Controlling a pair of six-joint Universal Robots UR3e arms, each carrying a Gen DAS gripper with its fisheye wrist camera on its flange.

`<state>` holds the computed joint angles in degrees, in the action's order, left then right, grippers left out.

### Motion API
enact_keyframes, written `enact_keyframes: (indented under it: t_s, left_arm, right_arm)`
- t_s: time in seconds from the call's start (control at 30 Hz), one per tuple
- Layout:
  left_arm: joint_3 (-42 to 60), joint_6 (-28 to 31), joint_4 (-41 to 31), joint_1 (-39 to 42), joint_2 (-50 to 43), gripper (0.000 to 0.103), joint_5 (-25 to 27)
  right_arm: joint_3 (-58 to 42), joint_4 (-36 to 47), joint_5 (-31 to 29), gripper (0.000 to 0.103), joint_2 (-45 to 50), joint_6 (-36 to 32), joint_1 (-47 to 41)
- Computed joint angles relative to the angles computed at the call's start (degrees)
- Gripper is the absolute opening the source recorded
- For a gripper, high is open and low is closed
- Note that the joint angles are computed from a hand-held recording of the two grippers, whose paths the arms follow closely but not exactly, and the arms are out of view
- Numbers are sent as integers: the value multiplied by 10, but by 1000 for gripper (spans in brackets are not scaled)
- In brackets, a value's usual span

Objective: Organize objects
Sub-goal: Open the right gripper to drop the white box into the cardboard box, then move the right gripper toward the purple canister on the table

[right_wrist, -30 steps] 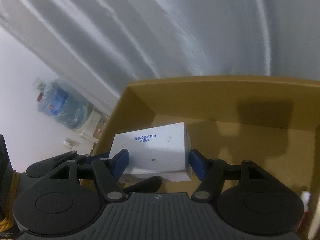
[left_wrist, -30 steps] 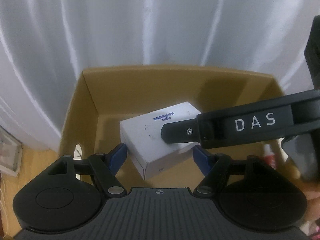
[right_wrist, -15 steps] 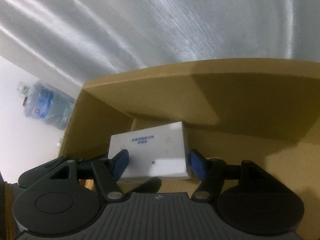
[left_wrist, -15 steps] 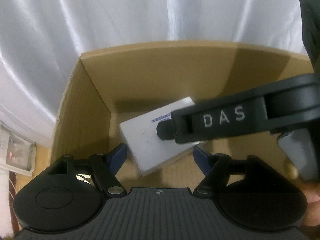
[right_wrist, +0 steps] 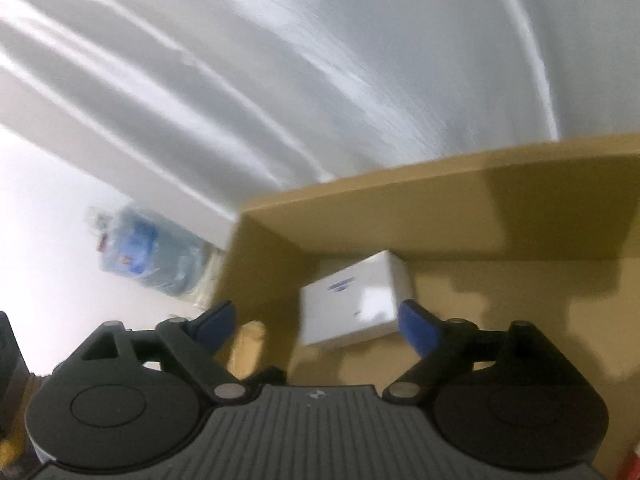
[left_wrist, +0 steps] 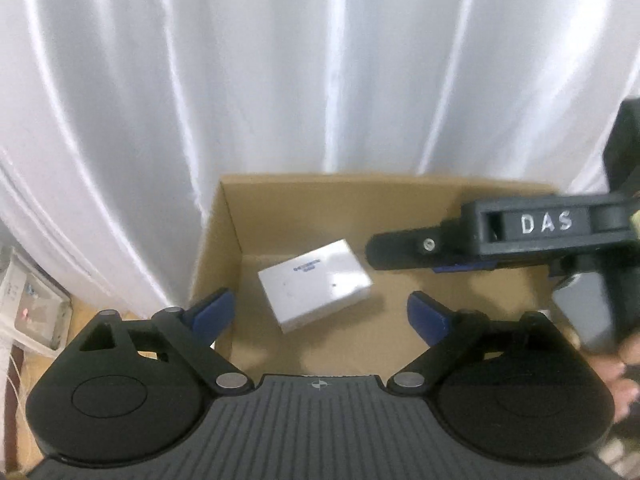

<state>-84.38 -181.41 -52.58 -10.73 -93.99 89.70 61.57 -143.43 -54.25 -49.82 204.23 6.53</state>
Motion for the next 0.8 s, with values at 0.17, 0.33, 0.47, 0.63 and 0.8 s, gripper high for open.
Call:
enact_keyframes:
  t_s: [0.17, 0.33, 0.47, 0.63, 0.8]
  left_arm:
    - [-98, -8, -16, -25, 192, 103, 14]
    - [-161, -35, -19, -72, 313, 103, 58]
    - [-251, -112, -9, -183, 403, 103, 164]
    - [-395, -218, 51, -266, 468, 103, 221]
    - [-483, -298, 68, -330, 475, 103, 260]
  right_arm:
    - [160, -39, -8, 99, -161, -42, 5]
    - [289, -68, -17, 103, -313, -87, 8]
    - [400, -83, -62, 103, -437, -124, 41]
    - [496, -132, -183, 103, -499, -183, 152]
    - [514, -161, -339, 103, -460, -160, 279]
